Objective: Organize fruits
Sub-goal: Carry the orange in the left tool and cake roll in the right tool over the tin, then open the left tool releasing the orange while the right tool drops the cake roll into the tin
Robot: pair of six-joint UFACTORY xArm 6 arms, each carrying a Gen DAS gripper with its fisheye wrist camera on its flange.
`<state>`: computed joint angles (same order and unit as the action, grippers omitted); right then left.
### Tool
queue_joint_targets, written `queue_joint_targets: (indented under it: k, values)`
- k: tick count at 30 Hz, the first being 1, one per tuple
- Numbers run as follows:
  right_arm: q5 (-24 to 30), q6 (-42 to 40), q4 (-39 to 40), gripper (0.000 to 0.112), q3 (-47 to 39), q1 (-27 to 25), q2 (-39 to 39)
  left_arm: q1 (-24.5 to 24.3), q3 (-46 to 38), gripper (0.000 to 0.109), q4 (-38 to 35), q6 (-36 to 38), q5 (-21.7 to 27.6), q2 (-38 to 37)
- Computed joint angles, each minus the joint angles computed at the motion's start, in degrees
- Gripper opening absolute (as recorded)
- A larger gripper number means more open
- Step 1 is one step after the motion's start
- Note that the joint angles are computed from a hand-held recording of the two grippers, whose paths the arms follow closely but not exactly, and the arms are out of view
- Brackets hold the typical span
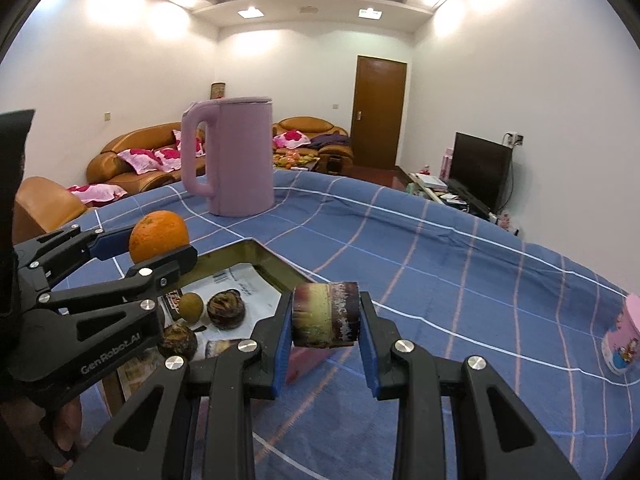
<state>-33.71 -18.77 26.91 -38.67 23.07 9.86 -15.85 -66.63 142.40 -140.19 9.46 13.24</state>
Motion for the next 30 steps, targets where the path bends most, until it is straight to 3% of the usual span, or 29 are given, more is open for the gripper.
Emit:
queue_joint_targets:
  k: [16,30]
  values:
    - [6.2,0.2,-0.8,0.032,-7.1,-0.4,5.3,2.2,-2.4,0.048,-13.8,16.0,-2.8,3.9]
    - [9.1,-1.0,-0.2,0.032,-9.6,0.0,7.4,3.1,-3.4,0.048,-20.3,24.0,-3.9,5.9]
